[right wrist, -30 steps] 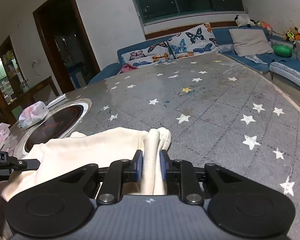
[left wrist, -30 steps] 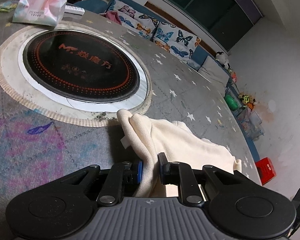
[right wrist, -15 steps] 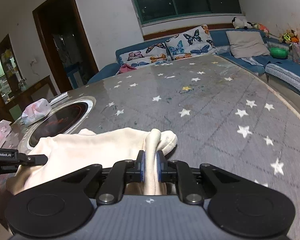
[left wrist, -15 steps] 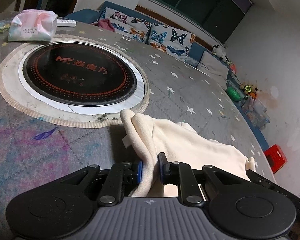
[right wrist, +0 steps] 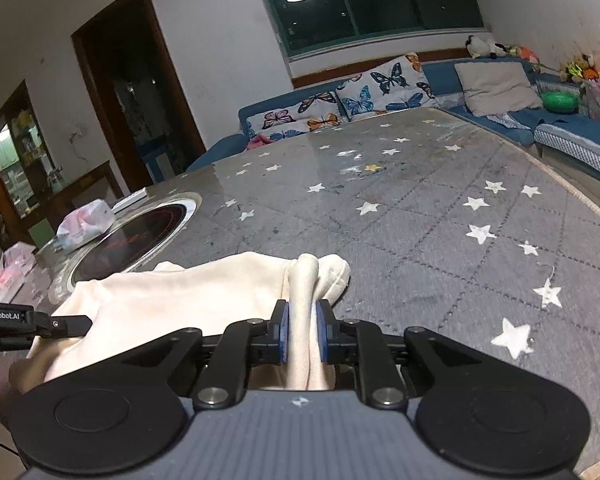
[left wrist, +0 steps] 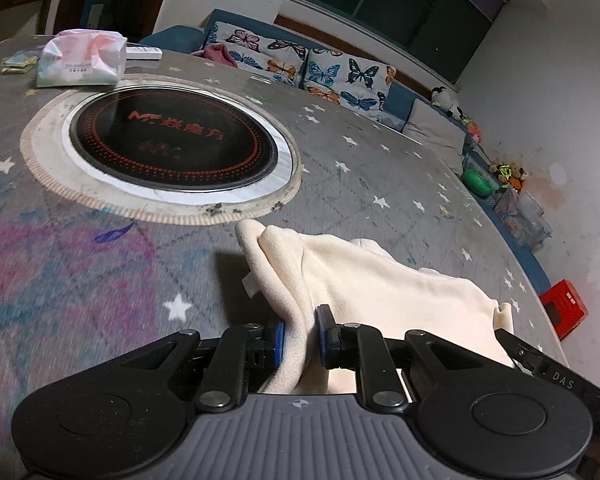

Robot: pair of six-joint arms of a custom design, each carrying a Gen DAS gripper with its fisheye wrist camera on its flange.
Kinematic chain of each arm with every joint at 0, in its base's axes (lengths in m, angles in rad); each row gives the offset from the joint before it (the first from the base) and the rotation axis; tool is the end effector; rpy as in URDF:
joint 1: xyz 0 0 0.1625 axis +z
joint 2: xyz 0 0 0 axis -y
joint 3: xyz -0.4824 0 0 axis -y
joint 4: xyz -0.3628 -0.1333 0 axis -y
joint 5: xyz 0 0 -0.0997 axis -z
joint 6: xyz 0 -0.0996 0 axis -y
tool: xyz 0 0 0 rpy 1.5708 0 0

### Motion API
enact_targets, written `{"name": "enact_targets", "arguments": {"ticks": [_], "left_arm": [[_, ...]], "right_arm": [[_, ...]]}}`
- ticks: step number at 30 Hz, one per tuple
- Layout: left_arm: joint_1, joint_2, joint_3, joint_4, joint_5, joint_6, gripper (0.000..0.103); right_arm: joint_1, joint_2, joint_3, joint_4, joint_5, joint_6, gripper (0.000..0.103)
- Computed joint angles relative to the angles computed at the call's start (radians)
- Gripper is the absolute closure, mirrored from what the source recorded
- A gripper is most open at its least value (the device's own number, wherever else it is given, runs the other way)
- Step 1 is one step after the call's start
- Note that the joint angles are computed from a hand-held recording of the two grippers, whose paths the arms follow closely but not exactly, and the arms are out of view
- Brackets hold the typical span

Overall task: Fold clothes
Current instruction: 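Lift the gripped edge with both grippers and fold it over the other half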

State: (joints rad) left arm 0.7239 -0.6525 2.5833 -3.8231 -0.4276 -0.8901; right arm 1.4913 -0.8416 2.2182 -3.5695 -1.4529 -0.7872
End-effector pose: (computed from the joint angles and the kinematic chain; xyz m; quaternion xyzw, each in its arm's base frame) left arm -0.1238 -0.4083 0.1082 -0.1045 0.8281 -0.4946 0.2422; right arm 0.1025 -0.5399 0.1440 0.3462 -0.8852 0.3008 0.0774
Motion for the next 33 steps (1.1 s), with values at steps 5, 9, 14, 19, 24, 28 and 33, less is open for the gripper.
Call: {"name": "enact_targets", "arguments": {"ticks": [5, 9, 14, 19, 24, 28, 33], "left_arm": [[-0.019, -0.008, 0.012, 0.066, 0.018, -0.074, 0.081], [-0.023, -0.014, 0.010, 0.098, 0.027, -0.093, 0.081], [-0.019, -0.005, 0.014, 0.061, 0.021, -0.071, 0.080], [-0.012, -0.004, 0.021, 0.007, -0.003, -0.035, 0.087], [-0.019, -0.053, -0.006, 0.109, -0.001, -0.022, 0.089], [-0.019, -0.070, -0.043, 0.101, -0.014, 0.069, 0.089], [0.003, -0.072, -0.119, 0.078, -0.053, 0.211, 0.089]], "right_arm": [[-0.007, -0.018, 0.015, 0.013, 0.005, -0.022, 0.089], [-0.013, -0.020, 0.018, 0.015, 0.016, -0.016, 0.088], [-0.008, -0.016, 0.022, -0.001, 0.006, -0.020, 0.088], [-0.004, -0.020, 0.024, -0.002, -0.002, -0.007, 0.092], [0.004, -0.038, 0.033, -0.012, 0.009, 0.007, 0.093], [0.012, -0.056, 0.028, -0.011, 0.019, 0.014, 0.093], [0.024, -0.077, 0.004, -0.007, 0.017, 0.016, 0.094]]}}
